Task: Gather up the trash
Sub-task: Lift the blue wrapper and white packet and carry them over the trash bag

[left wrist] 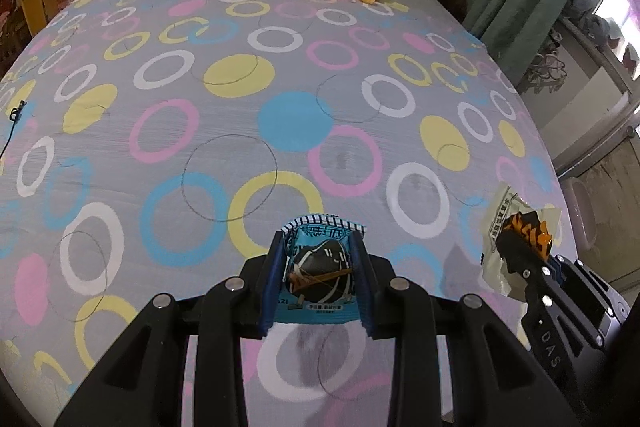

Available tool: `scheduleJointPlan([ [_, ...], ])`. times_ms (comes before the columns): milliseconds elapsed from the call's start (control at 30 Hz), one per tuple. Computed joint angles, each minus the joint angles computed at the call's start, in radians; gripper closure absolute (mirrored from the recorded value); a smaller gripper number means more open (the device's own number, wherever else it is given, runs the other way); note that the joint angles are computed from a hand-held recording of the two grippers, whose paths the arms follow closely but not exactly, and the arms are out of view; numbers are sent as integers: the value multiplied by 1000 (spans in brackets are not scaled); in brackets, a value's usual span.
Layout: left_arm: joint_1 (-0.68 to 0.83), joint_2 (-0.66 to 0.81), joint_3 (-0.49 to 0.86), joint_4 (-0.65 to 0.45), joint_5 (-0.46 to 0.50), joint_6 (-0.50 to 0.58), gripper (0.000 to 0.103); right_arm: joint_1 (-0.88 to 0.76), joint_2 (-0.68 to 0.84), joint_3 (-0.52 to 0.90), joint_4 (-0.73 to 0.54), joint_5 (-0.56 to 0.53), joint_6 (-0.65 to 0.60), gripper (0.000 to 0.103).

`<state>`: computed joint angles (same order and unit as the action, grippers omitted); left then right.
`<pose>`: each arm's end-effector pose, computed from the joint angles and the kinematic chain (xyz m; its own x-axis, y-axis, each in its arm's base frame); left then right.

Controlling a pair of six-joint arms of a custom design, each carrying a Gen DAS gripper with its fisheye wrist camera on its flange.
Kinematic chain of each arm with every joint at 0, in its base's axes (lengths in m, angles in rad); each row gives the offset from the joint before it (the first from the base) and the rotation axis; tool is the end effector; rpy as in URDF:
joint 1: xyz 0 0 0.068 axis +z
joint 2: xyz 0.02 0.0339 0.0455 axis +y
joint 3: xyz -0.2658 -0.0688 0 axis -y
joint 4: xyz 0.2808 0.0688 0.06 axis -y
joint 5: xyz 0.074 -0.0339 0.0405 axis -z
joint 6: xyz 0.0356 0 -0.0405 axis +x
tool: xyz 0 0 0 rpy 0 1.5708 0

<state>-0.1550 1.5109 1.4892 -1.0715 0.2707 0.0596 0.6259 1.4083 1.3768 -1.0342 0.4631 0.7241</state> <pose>0.3304 -0.0613 0.3365 -0.8598 0.1924 -0.4730 0.3220 0.9232 -0.2097 0.2612 0.1692 0.3343 -0.7624 0.1802 -0.6215 0.2085 0.9776 0.0277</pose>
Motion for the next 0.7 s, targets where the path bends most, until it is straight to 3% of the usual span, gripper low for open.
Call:
scheduleJointPlan([
  [400, 6, -219, -50, -88, 29, 54, 71, 175, -146, -2, -166, 124, 157, 97],
  [700, 45, -413, -86, -191, 89, 131, 71, 431, -199, 54, -414, 283, 422, 97],
])
